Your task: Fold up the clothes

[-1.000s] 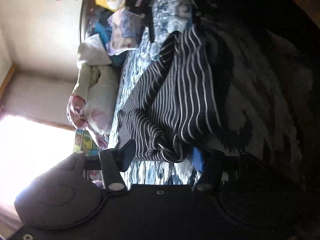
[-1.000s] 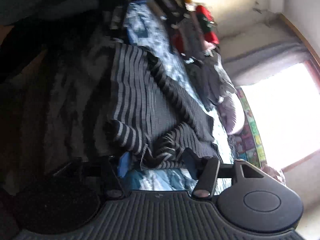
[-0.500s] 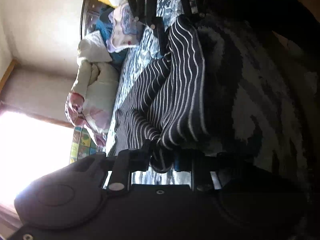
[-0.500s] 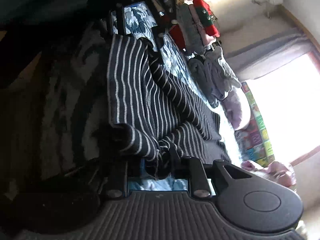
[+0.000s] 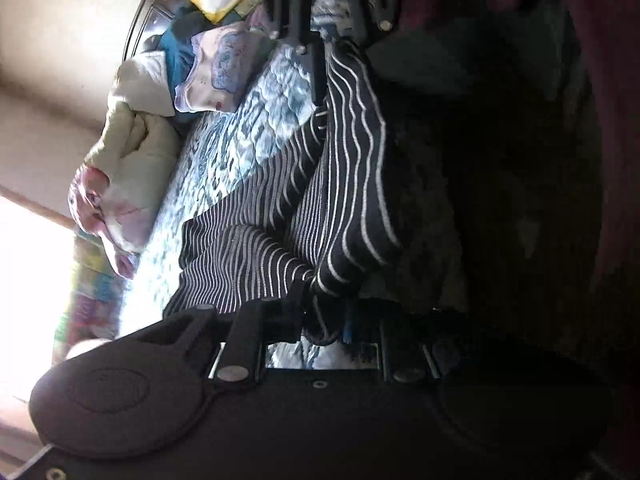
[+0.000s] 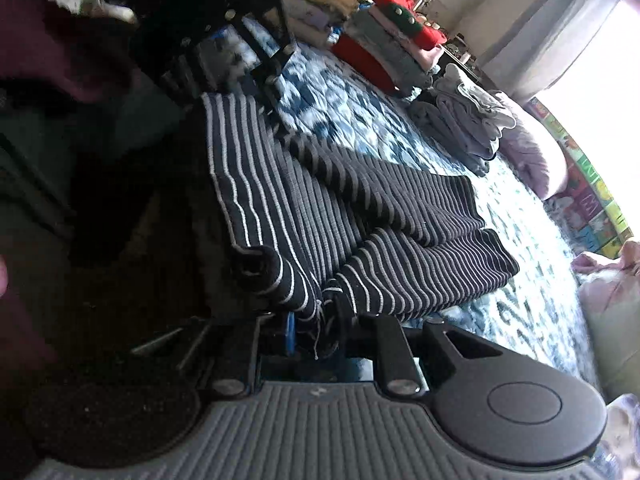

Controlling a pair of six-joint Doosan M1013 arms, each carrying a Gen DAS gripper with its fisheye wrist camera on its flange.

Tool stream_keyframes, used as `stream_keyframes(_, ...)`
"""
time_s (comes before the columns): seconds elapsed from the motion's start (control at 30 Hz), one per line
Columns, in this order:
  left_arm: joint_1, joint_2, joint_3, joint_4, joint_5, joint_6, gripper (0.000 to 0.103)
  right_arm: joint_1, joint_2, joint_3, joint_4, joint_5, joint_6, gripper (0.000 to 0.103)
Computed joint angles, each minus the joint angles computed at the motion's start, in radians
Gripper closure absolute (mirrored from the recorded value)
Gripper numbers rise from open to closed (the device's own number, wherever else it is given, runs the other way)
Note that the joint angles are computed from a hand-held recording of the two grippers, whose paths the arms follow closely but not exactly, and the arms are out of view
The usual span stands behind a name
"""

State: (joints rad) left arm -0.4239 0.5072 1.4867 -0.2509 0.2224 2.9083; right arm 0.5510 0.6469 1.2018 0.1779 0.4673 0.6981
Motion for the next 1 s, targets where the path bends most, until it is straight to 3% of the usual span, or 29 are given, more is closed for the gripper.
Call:
stream_keyframes(0.23,0.064,0.045,-0.185,-0.310,0.195,-0.136,0.084,-0.054,-0.026,-0.020,0.231,-0.048,0.045,0.081)
stream_keyframes(0.4,0.110,0.132,-0.342,-0.449,0.289,-0.325,0.083,-0.114,0.040,-0.145,0.438,-0.023,0.101,0.081)
stream_keyframes(0.63,0.155,0.258,-0.530,-0.557,0.391,-0.570,0.084,-0.173,0.193,-0.398,0.466,0.117,0.414,0.082)
stream_keyframes(0.8,0.182,0.365,-0.693,-0.564,0.485,-0.812,0.085,-0.195,0.297,-0.549,0.489,0.194,0.583,0.084)
stream_keyframes(1.0,0.214,0.453,-0.796,-0.662,0.530,-1.011,0.086,-0.217,0.438,-0.773,0.521,0.286,0.764,0.086)
